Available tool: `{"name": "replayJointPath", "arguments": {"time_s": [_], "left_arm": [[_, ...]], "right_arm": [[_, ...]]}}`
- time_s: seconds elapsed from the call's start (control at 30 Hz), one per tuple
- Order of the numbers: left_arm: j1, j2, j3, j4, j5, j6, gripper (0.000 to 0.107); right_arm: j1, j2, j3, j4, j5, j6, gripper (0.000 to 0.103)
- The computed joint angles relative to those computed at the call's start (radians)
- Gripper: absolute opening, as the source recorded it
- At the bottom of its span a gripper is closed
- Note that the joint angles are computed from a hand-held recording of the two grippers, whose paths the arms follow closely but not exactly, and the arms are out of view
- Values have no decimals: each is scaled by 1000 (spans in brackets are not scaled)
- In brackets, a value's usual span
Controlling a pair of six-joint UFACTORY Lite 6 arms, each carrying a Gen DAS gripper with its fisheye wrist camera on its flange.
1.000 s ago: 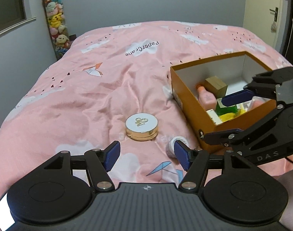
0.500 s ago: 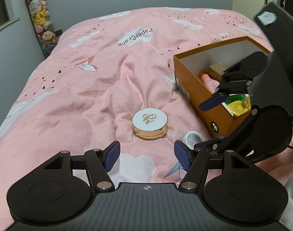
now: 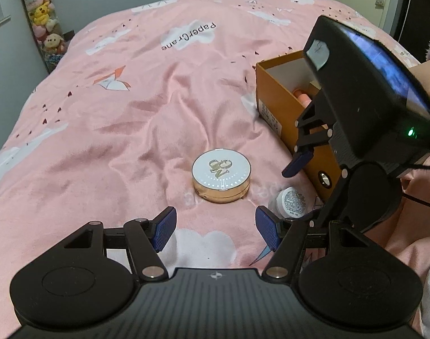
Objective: Organize rigid objects
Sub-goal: 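Grasp the small white round tin with the right tool while the left tool grasps the white compact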
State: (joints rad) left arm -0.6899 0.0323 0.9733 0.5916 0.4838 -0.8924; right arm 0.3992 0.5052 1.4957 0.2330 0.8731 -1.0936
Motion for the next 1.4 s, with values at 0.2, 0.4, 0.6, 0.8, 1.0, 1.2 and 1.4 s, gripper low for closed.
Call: {"name": "replayJointPath", "arguments": {"time_s": [0.2,0.4,0.6,0.8,1.0,1.2,1.4], "left_arm": [[39,28,9,-58,-29,84,75],[42,62,42,-98,-51,184,75],[65,133,114,-135,-67,257,79],[101,236,204,-206,-87,361,89],[129,388,318,-239,-97,384,89],[145,491,378,-284,-115,424,89],[157,576,448,-318,-115,446,92]], "right_arm": [[21,73,45,-48,14,55,48],[-2,88,76,-9,39,46,41],[-91,44,175,81,128,-16,41],[-197,51,368,153,251,-11,41],[-286,43,418,125,256,-6,41],[-373,67,373,85,219,4,41],[-443,143,472,54,255,56,41]]}}
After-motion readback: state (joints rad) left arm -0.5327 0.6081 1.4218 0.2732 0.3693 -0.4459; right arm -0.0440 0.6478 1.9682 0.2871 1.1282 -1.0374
